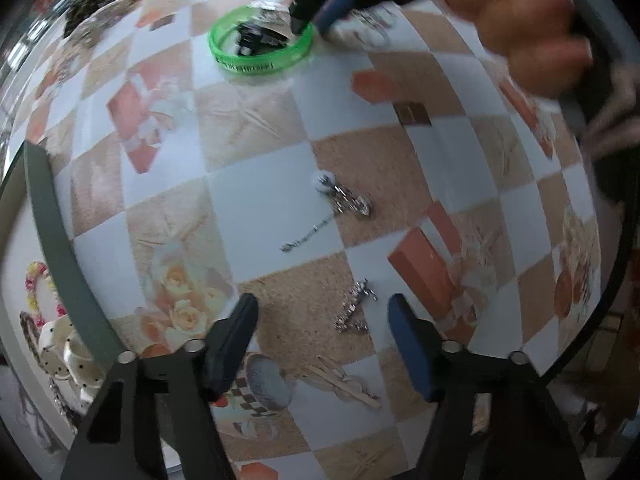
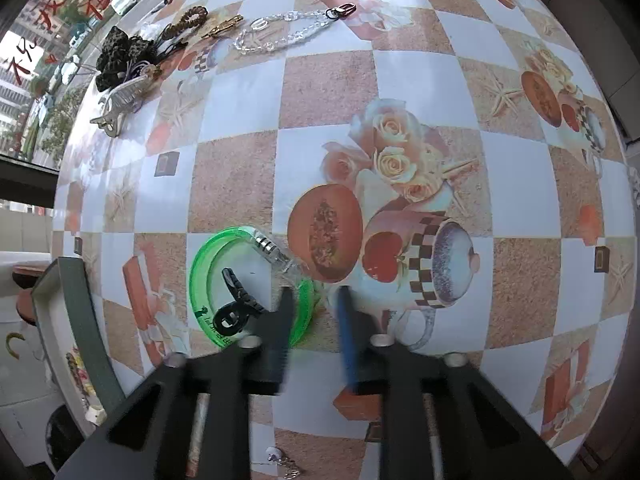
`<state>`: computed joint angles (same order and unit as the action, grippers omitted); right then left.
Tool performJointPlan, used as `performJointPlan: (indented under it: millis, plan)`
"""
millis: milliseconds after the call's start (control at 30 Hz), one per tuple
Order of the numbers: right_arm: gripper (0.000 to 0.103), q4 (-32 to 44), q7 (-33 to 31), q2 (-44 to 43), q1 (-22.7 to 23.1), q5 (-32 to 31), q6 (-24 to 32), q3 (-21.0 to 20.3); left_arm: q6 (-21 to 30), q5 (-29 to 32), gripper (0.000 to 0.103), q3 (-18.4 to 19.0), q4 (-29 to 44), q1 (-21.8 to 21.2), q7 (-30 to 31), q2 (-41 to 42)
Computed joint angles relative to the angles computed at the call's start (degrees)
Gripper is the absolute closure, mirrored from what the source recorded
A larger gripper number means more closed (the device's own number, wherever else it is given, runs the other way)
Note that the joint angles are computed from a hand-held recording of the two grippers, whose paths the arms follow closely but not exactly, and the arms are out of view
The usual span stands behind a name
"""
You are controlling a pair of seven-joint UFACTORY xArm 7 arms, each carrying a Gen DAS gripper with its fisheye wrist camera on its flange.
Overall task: Organize jewelry
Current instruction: 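Grasp the silver charm with the left tool while the right tool grasps the green bangle, then carry the green bangle and silver charm into the white tray and release both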
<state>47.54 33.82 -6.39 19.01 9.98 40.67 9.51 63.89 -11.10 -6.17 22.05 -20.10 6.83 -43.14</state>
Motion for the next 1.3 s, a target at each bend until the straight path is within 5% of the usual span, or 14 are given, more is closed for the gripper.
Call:
performJointPlan:
  millis: [133, 333, 367, 467, 533, 800, 1300]
  plan:
    - [0.095, -0.76, -0.25, -0.61, 0.08, 0.0, -0.74, -0.01, -1.03, -0.07, 0.045, -1.77, -1.49, -1.96, -0.09, -1.03]
    - [0.095, -3.11, -1.49, -3.23, 0.3, 2.8, -2.54, -0.54, -2.42, 0.42, 0.073, -2.78, -1.36, -3.94, -1.19, -0.77]
    - [0.095, -3.58, -1.48, -3.98, 0.27, 3.31, -2.59, -0.67, -2.56, 0.32, 0.085, -2.69, -1.26, -4.12, -1.32, -0.55]
    - [0.095, -4.6, -1.34, -5.84, 0.26, 4.24, -2.46, -0.86, -1.33, 0.54, 0.087, -0.66, -0.98, -3.57, 0.22, -1.28]
    - [0.095, -5.28, -1.15, -7.1, 0.28, 4.61, -2.46, -0.9, 0.32, 0.24, 0.097, 0.7, -0.17, -2.9, 1.39, -1.82]
    - [0.095, -8.9, -1.23, -13.27, 1.14, 7.69, -1.7, -1.67, 3.71, -3.02, 0.097, 4.77, 2.6, 2.1, 3.23, -1.71]
    - [0.095, -15.32, 3.1, -25.92, 3.44, 10.22, 4.54, -1.31, 9.15, -3.61, 0.097, 6.15, 6.38, 9.36, 2.78, -5.64]
